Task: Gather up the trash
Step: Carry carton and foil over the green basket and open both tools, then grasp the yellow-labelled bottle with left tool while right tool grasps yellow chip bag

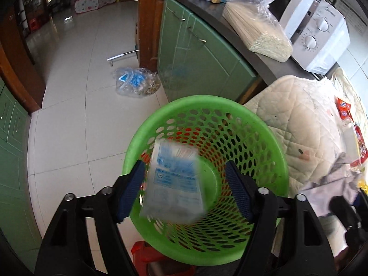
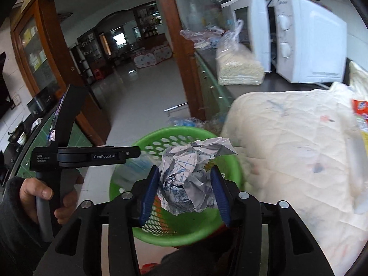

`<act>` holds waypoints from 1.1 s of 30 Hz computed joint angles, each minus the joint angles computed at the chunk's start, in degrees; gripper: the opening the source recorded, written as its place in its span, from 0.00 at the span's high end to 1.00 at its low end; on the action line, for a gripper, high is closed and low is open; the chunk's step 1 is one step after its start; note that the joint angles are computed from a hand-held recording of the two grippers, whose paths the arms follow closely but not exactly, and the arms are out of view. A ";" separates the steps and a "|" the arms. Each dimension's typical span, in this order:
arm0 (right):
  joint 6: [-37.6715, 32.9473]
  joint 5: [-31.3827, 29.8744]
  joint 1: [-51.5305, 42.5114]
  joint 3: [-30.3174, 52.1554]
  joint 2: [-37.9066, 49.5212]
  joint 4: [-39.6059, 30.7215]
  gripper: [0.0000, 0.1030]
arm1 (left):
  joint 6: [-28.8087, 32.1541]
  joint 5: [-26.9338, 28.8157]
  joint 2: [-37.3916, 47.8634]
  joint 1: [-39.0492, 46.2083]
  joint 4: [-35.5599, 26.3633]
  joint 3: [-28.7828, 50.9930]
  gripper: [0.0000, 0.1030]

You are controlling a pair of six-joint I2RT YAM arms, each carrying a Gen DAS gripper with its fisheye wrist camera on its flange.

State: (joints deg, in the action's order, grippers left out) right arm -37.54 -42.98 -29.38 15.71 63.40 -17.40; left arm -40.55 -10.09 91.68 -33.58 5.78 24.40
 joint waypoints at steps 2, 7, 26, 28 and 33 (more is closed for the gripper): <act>2.64 0.85 2.62 -1.46 1.14 4.68 0.49 | -0.12 0.07 0.34 0.30 1.23 -0.82 0.26; 2.45 0.12 3.50 -3.77 -0.50 6.28 0.37 | -0.93 0.07 -0.69 0.45 1.34 -1.51 0.23; -50.48 -8.53 -43.92 12.70 9.32 -33.33 0.24 | -4.14 -4.01 -2.81 -9.40 -3.85 3.71 0.19; -54.10 -8.27 -49.35 15.23 13.23 -33.70 0.23 | -4.53 -4.17 -1.39 -10.65 -3.96 5.10 0.19; -55.87 -7.39 -58.29 23.27 23.46 -32.61 0.23 | -5.14 -4.34 1.52 -13.11 -4.40 8.07 0.19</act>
State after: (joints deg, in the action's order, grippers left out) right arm -93.42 -50.38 -87.67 38.98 86.85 -50.01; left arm -45.70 -14.44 93.20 -46.69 1.38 32.47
